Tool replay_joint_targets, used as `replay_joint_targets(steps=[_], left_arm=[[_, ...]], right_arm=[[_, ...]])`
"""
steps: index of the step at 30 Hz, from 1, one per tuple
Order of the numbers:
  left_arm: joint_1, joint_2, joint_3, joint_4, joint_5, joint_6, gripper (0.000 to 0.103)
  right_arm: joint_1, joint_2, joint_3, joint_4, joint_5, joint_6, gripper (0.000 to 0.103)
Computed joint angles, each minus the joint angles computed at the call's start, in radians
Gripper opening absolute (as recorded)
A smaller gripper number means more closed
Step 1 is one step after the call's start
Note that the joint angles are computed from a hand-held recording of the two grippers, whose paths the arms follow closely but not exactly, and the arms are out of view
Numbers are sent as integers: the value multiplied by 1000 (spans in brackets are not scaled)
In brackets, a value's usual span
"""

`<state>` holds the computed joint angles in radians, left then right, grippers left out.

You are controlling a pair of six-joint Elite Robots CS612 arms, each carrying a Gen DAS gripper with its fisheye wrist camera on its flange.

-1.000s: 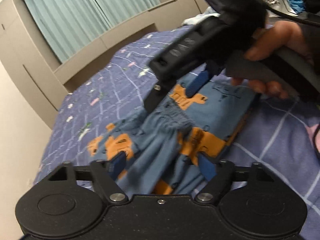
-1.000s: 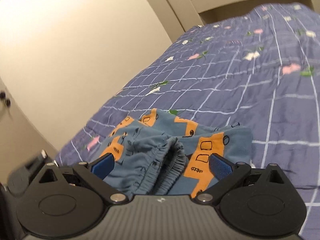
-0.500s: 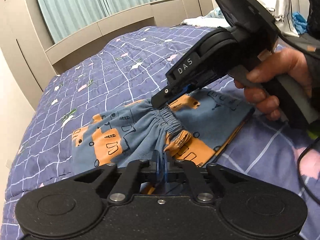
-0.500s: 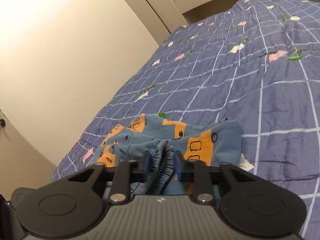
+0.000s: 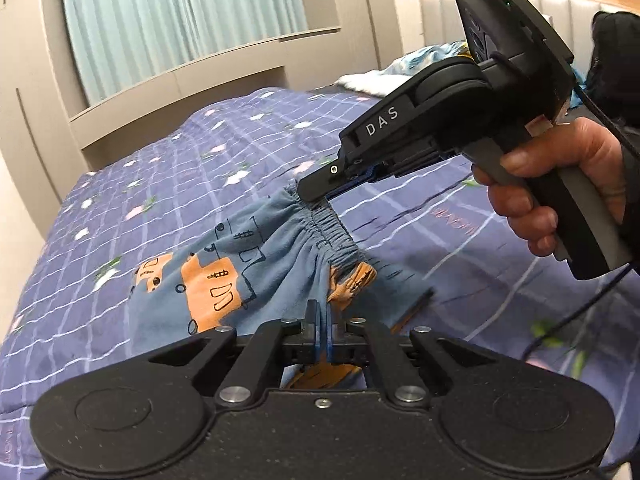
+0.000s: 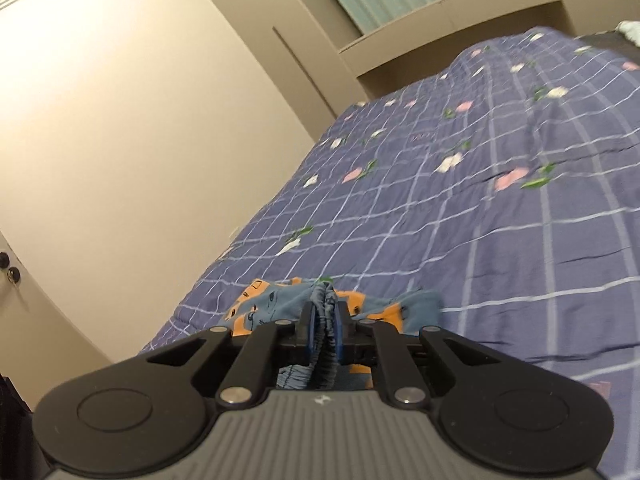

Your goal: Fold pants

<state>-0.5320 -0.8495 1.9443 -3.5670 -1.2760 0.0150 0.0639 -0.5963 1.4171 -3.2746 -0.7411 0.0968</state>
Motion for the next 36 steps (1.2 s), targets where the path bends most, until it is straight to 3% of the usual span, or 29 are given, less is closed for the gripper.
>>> replay_joint_targets(steps=[4, 9, 13, 16, 18, 20, 23, 25, 28, 36], left_arm=[[-5, 20, -22, 24, -27, -2, 2], [7, 43, -40, 58, -55, -66, 4], [14, 30, -29, 36, -72, -106, 28], [21, 15, -19, 28, -80, -154, 53], [16, 1, -5, 15, -49, -198, 69], [13, -13, 8, 5, 1, -250, 87], [10, -33, 15, 45, 112, -351, 101], [13, -38, 17, 72, 181, -420, 102], [30, -40, 6, 114, 210, -479, 102], [54, -7, -24, 159, 253, -455, 102]], right_arm=[[-1, -23, 26, 49, -75, -32, 11], [14, -11, 23, 97, -161, -62, 12], [14, -10, 36, 50, -178, -30, 22], [19, -18, 54, 7, -210, -42, 40], [25, -25, 67, -22, -240, -54, 71], [30, -33, 85, -60, -263, -69, 81], [44, -42, 105, -110, -330, -99, 99], [55, -48, 118, -137, -372, -122, 102], [73, -55, 132, -155, -437, -151, 103], [115, -48, 141, -184, -586, -201, 103]])
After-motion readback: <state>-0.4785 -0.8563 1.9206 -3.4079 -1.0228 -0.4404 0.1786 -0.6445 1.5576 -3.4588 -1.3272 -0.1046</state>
